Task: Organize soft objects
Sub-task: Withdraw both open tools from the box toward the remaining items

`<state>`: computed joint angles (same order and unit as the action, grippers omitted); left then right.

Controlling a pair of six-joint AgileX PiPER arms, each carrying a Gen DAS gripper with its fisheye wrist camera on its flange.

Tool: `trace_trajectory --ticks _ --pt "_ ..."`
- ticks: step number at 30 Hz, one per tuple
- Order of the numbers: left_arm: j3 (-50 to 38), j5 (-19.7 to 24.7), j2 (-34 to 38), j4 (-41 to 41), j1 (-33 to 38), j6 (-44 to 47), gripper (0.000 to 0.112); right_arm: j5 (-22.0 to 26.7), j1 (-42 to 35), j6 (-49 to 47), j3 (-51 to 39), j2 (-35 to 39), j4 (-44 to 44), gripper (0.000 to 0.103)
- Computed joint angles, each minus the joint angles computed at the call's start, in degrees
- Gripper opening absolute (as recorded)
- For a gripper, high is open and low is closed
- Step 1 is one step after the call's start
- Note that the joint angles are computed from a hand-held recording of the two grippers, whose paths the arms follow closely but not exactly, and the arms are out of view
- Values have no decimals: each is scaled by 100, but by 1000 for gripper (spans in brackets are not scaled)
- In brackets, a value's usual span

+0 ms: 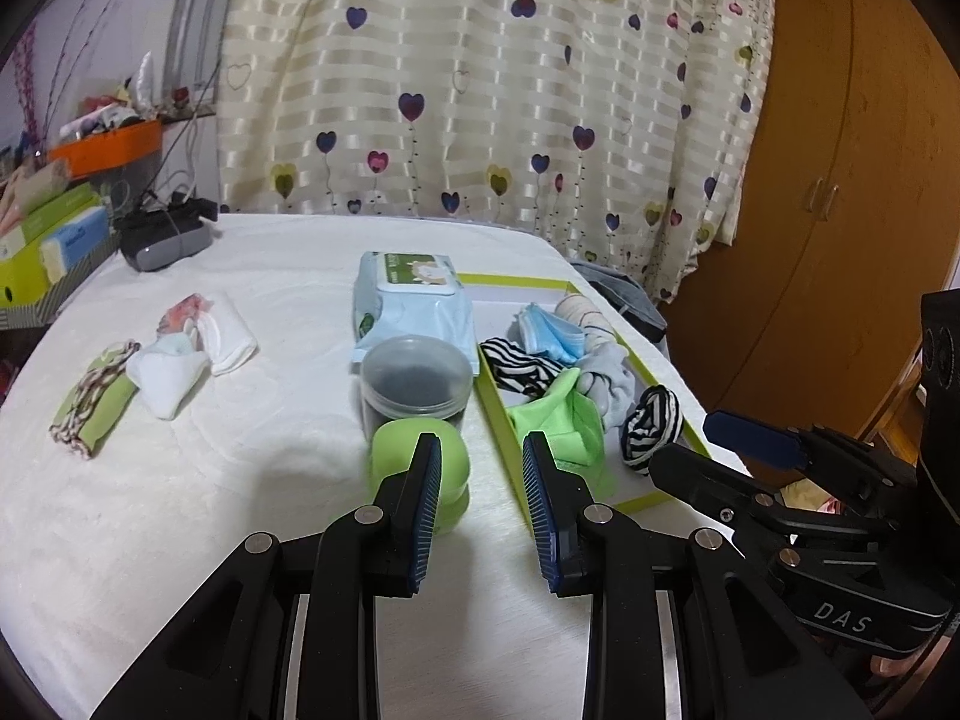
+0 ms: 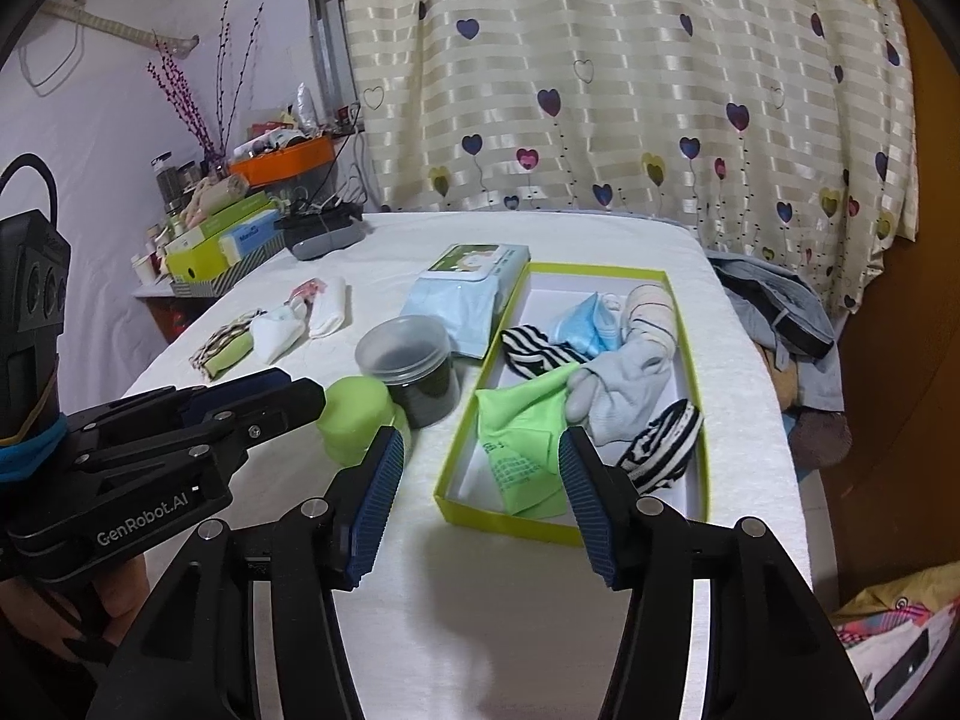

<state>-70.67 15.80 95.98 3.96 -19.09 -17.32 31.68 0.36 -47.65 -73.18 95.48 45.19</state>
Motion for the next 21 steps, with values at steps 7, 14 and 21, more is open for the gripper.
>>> trace_trajectory --ticks 7,14,21 --pt "74 -47 -49 -10 95 -13 27 13 136 77 -67 2 -124 55" --pt "197 -106 -121 0 218 -59 27 34 262 188 -174 63 -231 55" --pt "275 -136 -137 7 370 -108 27 60 387 184 -248 116 -237 55"
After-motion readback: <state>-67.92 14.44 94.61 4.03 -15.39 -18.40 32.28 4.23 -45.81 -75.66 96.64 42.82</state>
